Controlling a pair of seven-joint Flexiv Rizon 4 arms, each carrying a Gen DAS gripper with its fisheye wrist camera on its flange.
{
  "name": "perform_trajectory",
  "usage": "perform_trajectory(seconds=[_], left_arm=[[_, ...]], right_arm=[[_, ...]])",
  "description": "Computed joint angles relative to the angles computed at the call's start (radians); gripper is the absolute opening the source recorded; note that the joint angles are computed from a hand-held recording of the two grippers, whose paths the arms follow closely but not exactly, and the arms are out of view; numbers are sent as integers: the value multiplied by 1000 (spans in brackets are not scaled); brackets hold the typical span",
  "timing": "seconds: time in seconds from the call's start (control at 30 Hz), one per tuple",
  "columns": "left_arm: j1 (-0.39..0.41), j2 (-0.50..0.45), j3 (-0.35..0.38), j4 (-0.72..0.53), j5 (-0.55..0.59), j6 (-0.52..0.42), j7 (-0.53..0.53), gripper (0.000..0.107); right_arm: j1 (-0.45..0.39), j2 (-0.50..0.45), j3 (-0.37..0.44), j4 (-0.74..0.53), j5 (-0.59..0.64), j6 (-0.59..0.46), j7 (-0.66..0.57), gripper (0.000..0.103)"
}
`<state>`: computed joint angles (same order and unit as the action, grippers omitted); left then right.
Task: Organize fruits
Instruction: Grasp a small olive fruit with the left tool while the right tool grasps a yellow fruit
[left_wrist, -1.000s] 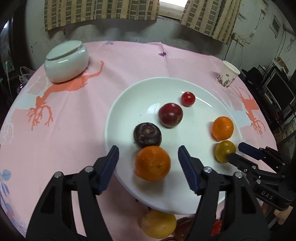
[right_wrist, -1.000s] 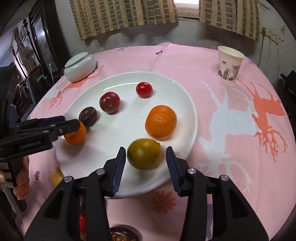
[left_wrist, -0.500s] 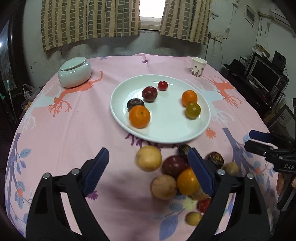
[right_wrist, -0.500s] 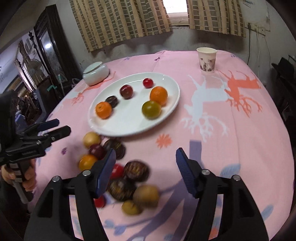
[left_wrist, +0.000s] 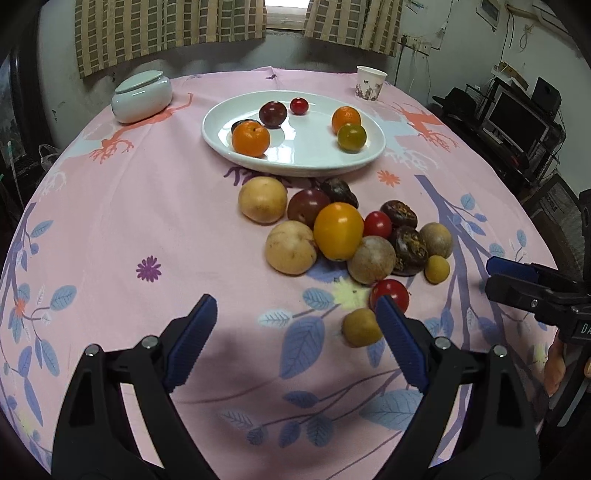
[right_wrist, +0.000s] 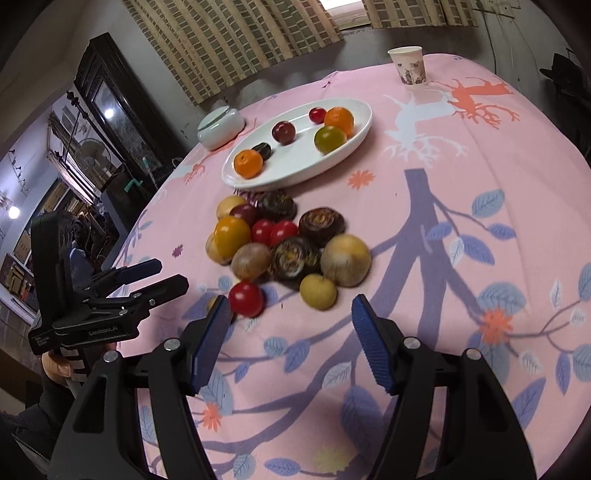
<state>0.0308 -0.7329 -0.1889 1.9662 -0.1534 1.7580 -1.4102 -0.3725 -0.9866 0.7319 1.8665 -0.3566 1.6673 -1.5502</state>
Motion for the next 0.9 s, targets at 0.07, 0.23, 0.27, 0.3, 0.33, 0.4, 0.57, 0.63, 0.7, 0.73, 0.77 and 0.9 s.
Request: perform_trajectory(seconds=[0.07,0.23,0.27,0.3,0.33,0.4,0.57,0.63,0.7,0.73,0.77,0.9], left_arm=[[-15,0,11,1,-4,-15,-1,90],[-52,-8,37,-3,-4,-24,3,90],[-54,-9,36,-6,-4,-34,8,90],[-46,-13,22,-10,-3,-47,15,90],[-40,-18,11,-13,-3,-56,21,90],[-62,-27,30,-25,-7,-64,25,90],[-110,-47,77,-58,-24,-96,29,90],[-101,-54,64,-66,-31,-108,31,90],[-121,-60,85,-74,-28,-99,33,88],[-130,-63,95,-79,-27,-101,36,85],[-136,-64,102,-86,-27,-115,41,84],[-138,-67,107,-100,-24,-128,56,72]], right_arm=[[58,35,-69,24,13,33,12,73],[62,37,-81,36,4,-3,16,73],[70,40,-91,39,10,3,17,73],[69,39,-91,40,13,5,17,73],[64,36,-87,41,15,6,17,73],[62,37,-88,43,19,6,20,73],[57,35,-86,36,24,-16,14,73],[66,39,-94,31,34,-22,15,73],[68,39,-95,29,42,-25,10,73],[69,39,-95,27,46,-26,8,73],[69,39,-94,25,48,-32,5,73],[88,46,-106,17,70,-50,-2,73]])
